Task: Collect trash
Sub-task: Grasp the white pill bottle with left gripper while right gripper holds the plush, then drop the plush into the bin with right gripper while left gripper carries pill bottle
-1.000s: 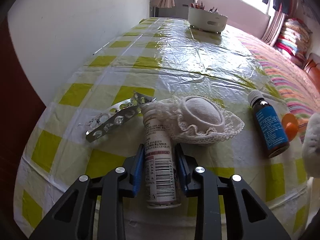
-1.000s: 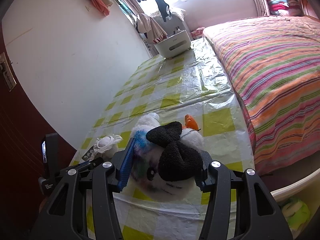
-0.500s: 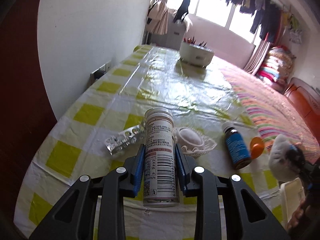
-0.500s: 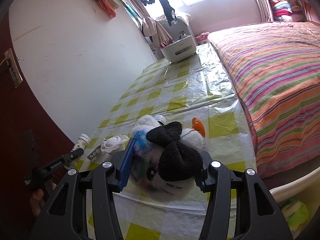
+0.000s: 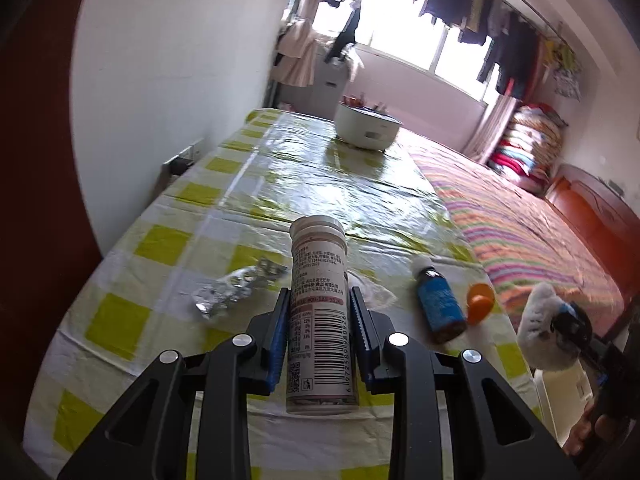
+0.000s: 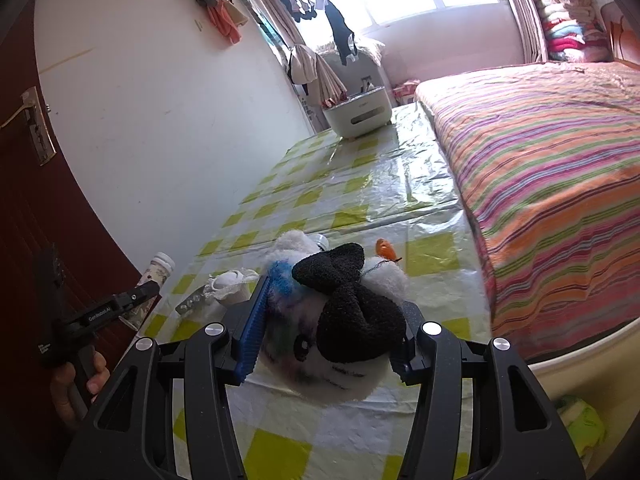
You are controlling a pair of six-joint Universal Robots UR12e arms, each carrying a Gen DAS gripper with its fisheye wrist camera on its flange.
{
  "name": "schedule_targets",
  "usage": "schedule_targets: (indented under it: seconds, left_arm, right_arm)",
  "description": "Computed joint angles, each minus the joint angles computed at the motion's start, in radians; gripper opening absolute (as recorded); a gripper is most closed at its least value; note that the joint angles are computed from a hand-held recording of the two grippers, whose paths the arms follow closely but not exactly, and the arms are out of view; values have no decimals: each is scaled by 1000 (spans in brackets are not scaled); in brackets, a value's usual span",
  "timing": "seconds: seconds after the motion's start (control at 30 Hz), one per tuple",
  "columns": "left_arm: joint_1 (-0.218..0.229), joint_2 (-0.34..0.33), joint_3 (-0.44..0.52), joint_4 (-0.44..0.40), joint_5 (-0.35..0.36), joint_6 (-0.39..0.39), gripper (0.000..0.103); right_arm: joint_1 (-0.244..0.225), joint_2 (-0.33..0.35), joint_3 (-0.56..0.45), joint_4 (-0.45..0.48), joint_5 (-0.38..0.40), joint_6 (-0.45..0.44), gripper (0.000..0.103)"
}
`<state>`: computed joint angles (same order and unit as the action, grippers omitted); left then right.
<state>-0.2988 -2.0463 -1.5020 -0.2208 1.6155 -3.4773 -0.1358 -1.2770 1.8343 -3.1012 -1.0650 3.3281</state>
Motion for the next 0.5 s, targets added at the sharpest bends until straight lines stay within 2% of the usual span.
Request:
schedule_targets:
  seconds: [0.33, 0.5]
  left_arm:
    - [-43, -28, 30, -3, -53, 70, 28]
    - [-63, -36, 46, -11, -118, 93, 28]
  right_arm:
    - [-26, -45, 57, -50, -42, 0, 50]
    - [-42, -69, 88, -71, -76, -1, 50]
